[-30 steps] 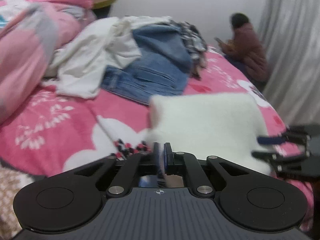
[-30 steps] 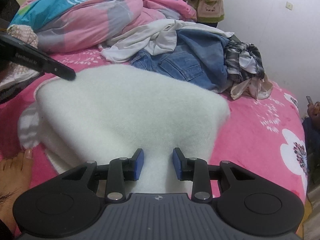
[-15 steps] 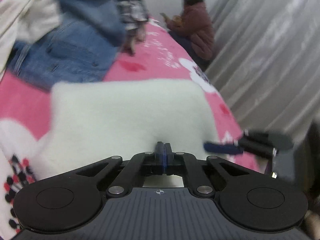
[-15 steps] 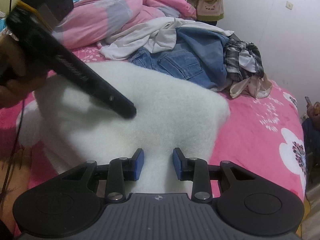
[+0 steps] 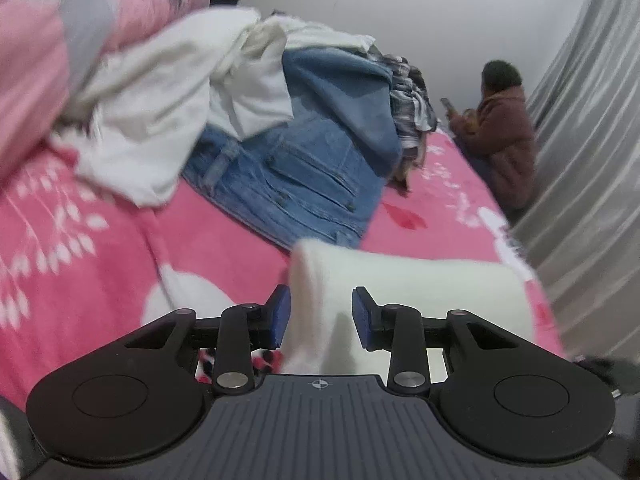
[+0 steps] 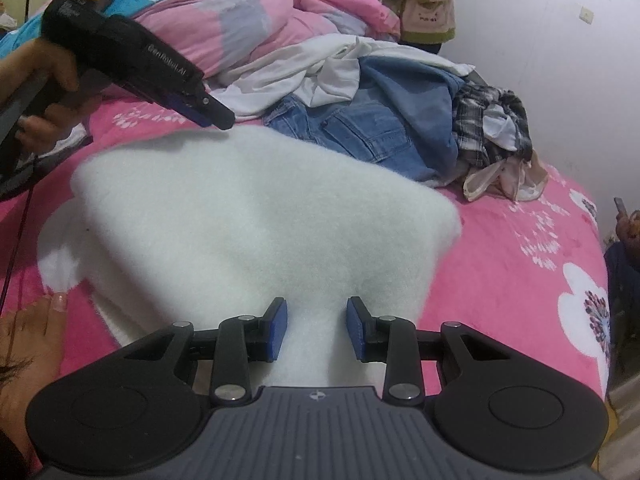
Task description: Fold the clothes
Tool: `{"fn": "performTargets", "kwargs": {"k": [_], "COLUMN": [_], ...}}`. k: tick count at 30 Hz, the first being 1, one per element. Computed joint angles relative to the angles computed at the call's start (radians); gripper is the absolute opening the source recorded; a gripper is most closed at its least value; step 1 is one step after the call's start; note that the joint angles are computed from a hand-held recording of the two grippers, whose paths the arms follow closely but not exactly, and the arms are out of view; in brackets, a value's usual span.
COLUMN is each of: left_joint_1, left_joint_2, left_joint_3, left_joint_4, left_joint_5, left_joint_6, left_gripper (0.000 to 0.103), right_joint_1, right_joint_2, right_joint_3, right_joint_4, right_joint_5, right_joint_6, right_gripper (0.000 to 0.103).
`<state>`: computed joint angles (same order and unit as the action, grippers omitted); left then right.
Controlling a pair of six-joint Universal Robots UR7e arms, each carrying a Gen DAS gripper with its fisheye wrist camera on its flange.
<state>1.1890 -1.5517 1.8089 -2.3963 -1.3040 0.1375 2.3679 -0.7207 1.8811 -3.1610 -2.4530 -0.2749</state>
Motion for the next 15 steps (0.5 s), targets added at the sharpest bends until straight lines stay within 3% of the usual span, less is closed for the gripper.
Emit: {"fn": "performTargets", "kwargs": {"k": [5,7,11,15], "left_joint_1": [0.078,0.108,0.121,0.147], "left_joint_2": [0.036,0.051,0.095,0.145], "left_joint_3": [-0.1,-0.13,-0.192,-0.262], "left_joint_4": [0.154,0.192,0.277,0.401], "left_joint_5": [-0.143,-0.204,-0.225,-0.308], "left_joint_6": [-0.085,-0.111,-0.077,-0.054], "left_gripper": [0.048,0.055,0.064,0.072], "right_joint_1": [-0.011,-0.018,-0.052,-0.072], "right_joint_2": [-0.028,-0.047,-0.099,-0.137], "right_joint_3": [0.025,0.033,0.053,0.06], "right_joint_4": [-0.033,-0.033,-0.035,-0.055], "right_joint_5": [0.062,0.1,0.222,0.25], "right_joint_6": [0.01,0.049,0.142,0.262], "right_gripper": [0.044,0.046,0.046,0.047]}}
